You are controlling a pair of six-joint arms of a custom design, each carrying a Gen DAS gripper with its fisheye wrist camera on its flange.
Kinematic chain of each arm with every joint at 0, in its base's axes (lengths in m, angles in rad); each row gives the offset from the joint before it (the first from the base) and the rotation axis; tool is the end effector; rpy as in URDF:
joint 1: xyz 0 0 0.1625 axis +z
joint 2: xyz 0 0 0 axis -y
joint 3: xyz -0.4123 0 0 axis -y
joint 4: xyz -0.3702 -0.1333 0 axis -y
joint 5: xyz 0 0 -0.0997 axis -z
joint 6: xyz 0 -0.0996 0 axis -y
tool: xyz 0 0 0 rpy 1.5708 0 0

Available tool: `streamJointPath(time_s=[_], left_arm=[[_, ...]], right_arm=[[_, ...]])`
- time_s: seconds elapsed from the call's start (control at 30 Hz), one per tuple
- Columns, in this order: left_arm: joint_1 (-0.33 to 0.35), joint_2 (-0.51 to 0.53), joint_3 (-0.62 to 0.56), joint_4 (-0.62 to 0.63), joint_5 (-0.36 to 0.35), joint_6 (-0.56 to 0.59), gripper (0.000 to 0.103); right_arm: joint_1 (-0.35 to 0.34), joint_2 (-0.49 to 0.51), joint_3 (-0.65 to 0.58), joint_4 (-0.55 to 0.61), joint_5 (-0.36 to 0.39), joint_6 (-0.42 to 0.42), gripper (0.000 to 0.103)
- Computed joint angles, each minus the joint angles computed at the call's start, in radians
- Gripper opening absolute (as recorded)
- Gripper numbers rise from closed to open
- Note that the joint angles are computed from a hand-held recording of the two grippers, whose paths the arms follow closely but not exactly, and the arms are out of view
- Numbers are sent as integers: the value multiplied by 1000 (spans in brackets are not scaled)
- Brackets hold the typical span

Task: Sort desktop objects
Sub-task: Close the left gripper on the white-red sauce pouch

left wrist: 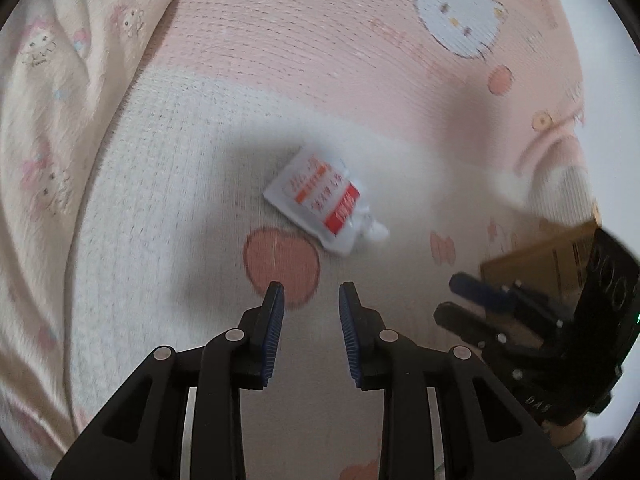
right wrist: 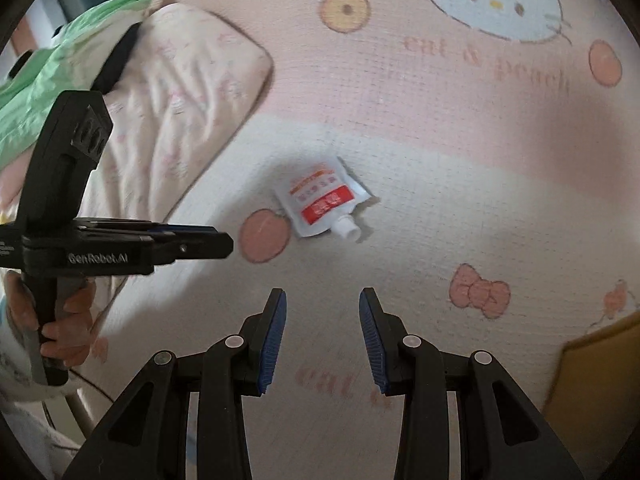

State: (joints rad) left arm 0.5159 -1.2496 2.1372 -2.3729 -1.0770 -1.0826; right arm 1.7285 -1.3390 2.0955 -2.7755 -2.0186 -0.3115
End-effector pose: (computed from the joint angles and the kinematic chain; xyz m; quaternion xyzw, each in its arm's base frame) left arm -0.3074 -0.3818 0.1707 -0.0030 0.9688 -0.1941 0.1538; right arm 0.1664 -0.4724 0.2720 0.1730 -0.9361 0.1994 0.2325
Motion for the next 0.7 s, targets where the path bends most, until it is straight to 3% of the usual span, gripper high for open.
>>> streamJointPath(time_s=[0.47, 0.7], left_arm=[[131, 104, -118, -67, 42, 110, 42], [180, 151, -174, -46, -5, 141, 43]], right_arm=[[-79, 77, -52, -109, 77, 88, 35], [-99, 112, -57, -122, 130, 117, 35]])
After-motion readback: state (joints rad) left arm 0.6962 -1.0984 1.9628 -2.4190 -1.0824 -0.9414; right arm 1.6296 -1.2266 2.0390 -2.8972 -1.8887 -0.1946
